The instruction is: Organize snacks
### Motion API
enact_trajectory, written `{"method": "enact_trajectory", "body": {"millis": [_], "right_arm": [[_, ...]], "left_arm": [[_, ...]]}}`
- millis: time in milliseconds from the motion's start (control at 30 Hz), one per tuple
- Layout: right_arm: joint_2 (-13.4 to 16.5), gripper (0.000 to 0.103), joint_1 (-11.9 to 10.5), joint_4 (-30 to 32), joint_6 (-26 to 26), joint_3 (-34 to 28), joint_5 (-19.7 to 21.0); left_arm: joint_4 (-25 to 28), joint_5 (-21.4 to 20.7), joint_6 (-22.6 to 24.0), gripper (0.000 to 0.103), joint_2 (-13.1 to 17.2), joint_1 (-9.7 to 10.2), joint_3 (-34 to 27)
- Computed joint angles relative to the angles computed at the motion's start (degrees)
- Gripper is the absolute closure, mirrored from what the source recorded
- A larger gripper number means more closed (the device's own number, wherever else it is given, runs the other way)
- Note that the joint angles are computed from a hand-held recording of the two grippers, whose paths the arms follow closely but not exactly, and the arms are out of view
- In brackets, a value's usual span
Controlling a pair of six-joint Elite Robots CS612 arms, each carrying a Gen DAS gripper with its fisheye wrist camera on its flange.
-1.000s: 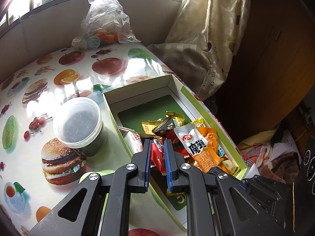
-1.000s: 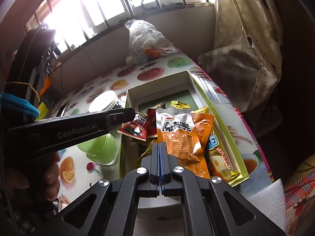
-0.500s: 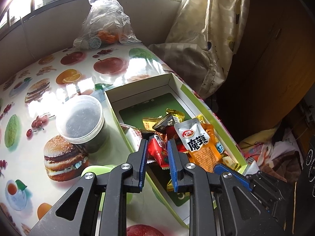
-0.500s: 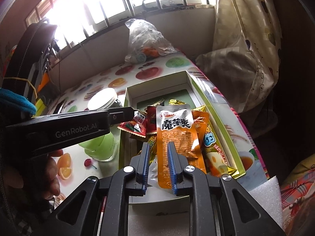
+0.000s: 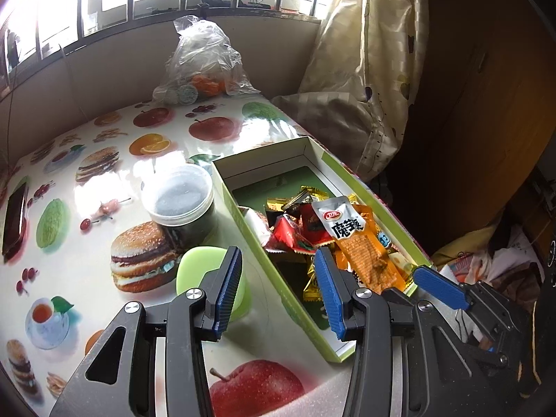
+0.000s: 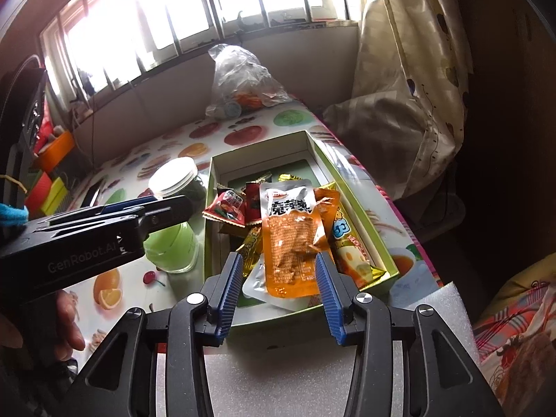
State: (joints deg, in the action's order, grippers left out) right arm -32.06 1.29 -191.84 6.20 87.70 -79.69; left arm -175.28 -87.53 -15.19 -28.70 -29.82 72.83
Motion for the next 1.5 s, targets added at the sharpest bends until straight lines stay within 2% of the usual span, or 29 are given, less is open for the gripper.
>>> {"method": "enact_trajectory", "body": {"millis": [233, 400, 567, 800, 900, 1033, 1233, 1333, 1500], "right_arm": [[-0.78, 0.055, 0.84, -2.01, -0.09, 2.58, -4.67], [-1.22, 0.054, 1.05, -3.29, 0.49, 4.72, -5.97], [-1.17, 0.054, 1.58, -2.30, 2.21, 5.71, -9.66], [-0.67, 0.054, 2.38, -2.08, 1.82, 6.26, -12.97], [-0.46, 0.053, 2.67, -0.60, 1.35, 6.23, -14.41], [0.09, 0.053, 3.21, -1.94, -0.57, 6.26, -16.59], [0.44, 0.052, 3.25, -3.07, 0.02, 6.36, -17.06], [0.64, 0.052, 3.49, -3.57, 0.21, 6.31, -17.91], [0.89, 0.052, 3.53, -4.60, 0.44, 6.36, -18.11]], "left_arm": [[-5.22, 3.21, 1.23, 0.058, -1.74, -0.95, 5.53], [-6.93, 5.90, 3.10, 0.058, -2.46, -1.88, 8.66], [-6.69, 5.13, 2.93, 0.058, -2.84, -2.28, 11.01], [-5.91, 4.11, 2.09, 0.058, -2.86, -2.62, 12.88], [-4.97, 3.38, 1.10, 0.058, -2.73, -2.66, 13.17], [-4.41, 2.67, 0.71, 0.058, -2.43, -2.65, 13.16], [-5.14, 2.68, 0.24, 0.057, -2.28, -2.73, 13.38], [-4.95, 3.27, -0.20, 0.052, -2.26, -2.72, 13.35], [-5.24, 2.04, -1.70, 0.051, -2.21, -2.36, 13.42]]}}
